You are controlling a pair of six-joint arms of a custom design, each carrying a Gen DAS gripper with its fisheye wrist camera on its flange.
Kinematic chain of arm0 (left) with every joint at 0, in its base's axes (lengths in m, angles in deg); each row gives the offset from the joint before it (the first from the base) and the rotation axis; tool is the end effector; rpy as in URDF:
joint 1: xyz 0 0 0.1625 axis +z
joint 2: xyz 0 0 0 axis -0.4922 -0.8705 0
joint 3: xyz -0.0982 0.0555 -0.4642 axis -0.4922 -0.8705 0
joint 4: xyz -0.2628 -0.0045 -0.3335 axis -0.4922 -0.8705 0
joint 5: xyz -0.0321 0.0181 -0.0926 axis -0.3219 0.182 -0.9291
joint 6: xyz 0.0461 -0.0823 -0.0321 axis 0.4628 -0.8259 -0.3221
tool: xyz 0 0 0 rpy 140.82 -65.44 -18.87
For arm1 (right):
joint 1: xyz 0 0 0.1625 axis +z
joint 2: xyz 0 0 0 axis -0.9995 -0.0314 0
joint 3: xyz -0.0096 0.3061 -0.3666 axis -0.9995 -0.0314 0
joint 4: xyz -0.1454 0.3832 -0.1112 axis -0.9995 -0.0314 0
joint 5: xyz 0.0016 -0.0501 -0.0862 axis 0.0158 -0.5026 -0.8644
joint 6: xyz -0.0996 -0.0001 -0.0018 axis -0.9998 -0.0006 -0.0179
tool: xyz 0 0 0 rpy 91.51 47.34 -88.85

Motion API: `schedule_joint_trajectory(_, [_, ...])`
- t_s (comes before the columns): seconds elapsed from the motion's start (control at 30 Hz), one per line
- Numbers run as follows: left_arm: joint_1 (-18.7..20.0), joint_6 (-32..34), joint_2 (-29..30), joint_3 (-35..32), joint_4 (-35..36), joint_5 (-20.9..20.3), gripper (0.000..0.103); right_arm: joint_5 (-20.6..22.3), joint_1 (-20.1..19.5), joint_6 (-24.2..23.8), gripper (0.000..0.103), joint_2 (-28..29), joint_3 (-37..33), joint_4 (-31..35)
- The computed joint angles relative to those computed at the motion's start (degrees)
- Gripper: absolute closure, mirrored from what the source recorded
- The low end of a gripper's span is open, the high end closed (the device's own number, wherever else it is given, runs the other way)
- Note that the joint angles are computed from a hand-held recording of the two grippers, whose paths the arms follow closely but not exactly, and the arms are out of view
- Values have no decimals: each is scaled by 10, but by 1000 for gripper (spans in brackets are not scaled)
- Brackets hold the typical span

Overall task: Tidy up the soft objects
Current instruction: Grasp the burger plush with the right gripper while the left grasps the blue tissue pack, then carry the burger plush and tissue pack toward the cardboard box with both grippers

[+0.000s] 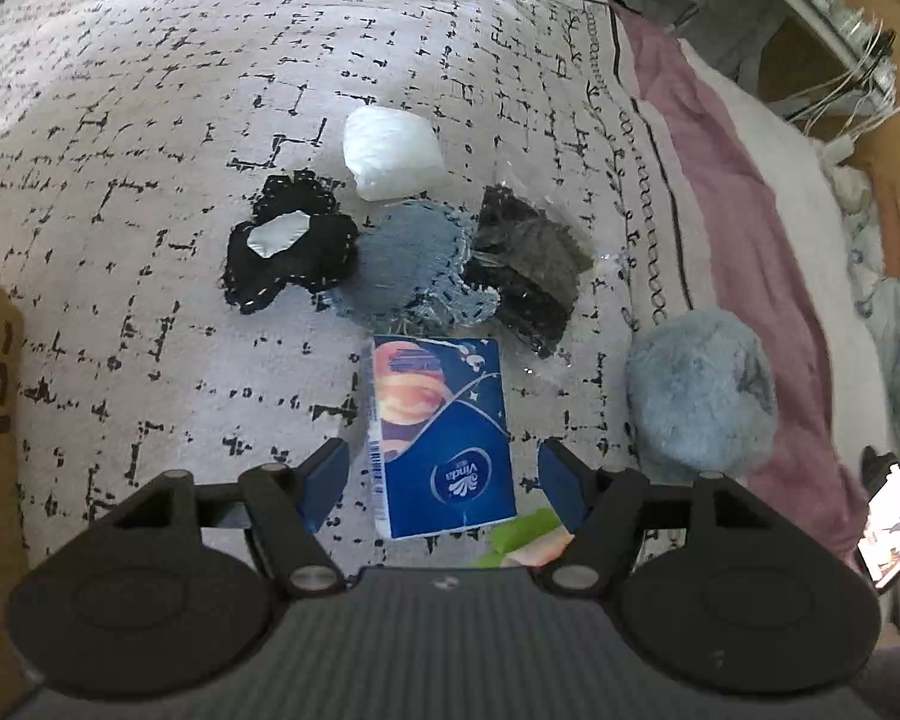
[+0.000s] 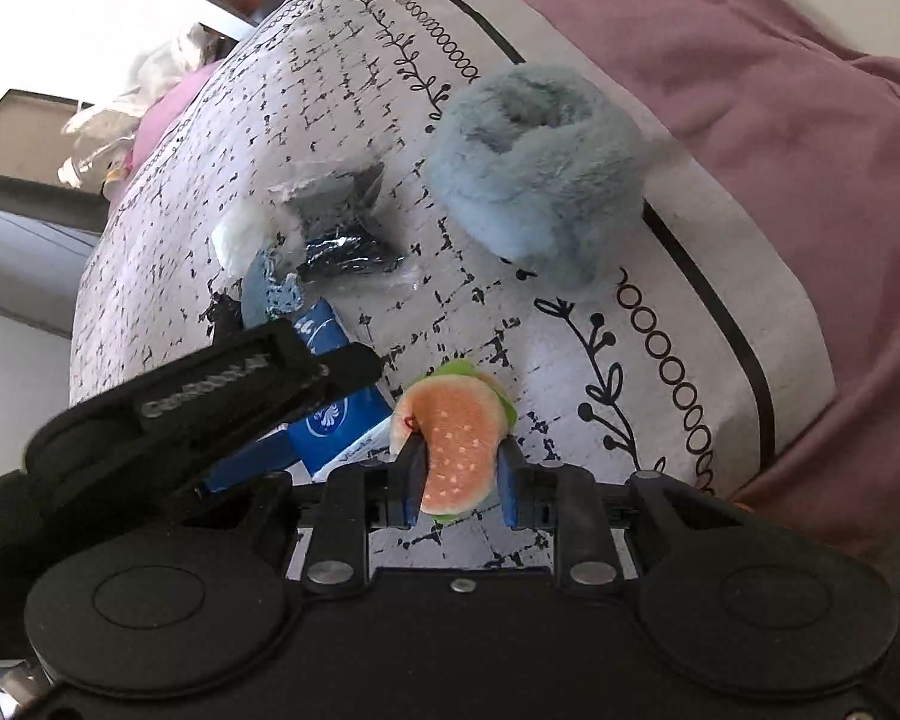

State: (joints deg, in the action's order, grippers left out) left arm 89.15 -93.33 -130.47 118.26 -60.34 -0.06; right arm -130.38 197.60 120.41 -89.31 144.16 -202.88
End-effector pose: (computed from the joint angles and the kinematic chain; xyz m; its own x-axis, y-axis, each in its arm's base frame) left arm -0.1850 -0.6769 0.1923 -0.8357 0.2791 -0.4729 0.3861 0.9111 -0.1446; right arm 0.2757 -0.5678 0.0609 -0.8124 0.5770 0.0841 0.3539 0.6025 -0.7154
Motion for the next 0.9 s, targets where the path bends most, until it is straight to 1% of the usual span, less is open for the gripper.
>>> schedule_joint_trajectory(0.17, [-7,0,10,5,-8,28,35,-16,1,7,79,1,2,-7])
schedule_joint_trajectory(0.2, [-8,5,11,7,-13,36,36,-22,3,9,79,3,1,-7])
schedule_joint_trajectory(0.3, [-12,-3,9,11,-14,57,54,-26,4,1,79,4,-1,-12])
schedule_joint_trajectory(0.37, [-9,-9,1,12,-12,47,55,-24,5,-6,79,5,-1,-18])
schedule_joint_trajectory(0.57, [-15,-18,-35,40,-25,49,55,-15,12,-39,79,9,-3,-38])
schedule_joint_trajectory(0.77, [-25,-24,-73,61,-25,44,55,-30,27,-62,79,9,-1,-57])
schedule_joint_trajectory(0.83, [-30,-24,-86,69,-28,42,55,-28,31,-63,79,8,3,-66])
schedule_joint_trajectory(0.9, [-34,-25,-100,78,-32,37,55,-32,36,-72,79,9,4,-74])
